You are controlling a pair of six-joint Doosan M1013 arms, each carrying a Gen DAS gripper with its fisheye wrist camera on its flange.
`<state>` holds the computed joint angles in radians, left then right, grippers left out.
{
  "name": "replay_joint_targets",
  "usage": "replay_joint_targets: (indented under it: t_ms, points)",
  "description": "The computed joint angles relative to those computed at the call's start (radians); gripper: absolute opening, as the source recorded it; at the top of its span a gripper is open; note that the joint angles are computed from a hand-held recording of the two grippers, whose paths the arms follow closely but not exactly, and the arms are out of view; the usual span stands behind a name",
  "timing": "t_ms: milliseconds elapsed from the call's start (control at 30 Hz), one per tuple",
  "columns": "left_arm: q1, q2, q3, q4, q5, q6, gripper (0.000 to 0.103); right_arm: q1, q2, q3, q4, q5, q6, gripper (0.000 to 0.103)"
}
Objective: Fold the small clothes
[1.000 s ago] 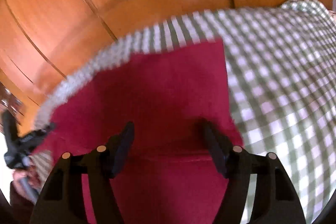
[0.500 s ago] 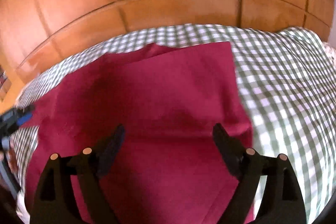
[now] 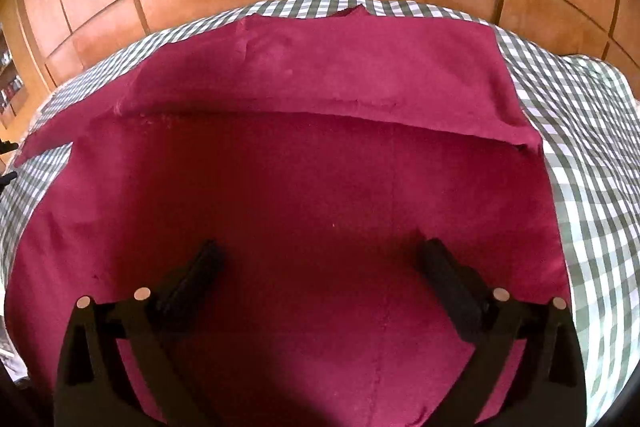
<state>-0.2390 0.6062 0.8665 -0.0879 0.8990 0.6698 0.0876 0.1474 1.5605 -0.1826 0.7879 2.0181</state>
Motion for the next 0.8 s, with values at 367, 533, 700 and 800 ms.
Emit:
replay_joint_targets:
  t_ms: [367, 533, 700, 800]
  points:
    - [0.048, 0.094, -0.128, -0.055, 0.044, -0.016, 0.006, 0.01, -0.005, 0.005, -0.034, -0.006, 0.027, 0.101]
    - [0.014, 0.066, -0.132, -0.13, -0.05, 0.175, 0.006, 0.01, -0.004, 0.004, -0.036, -0.005, 0.028, 0.101]
    - [-0.061, 0.071, -0.199, -0.274, -0.068, 0.434, 0.006, 0.006, -0.007, 0.008, -0.025, -0.013, 0.023, 0.101]
    - [-0.115, 0.094, -0.249, -0.385, -0.027, 0.587, 0.006, 0.004, -0.01, 0.013, -0.016, -0.023, 0.022, 0.101]
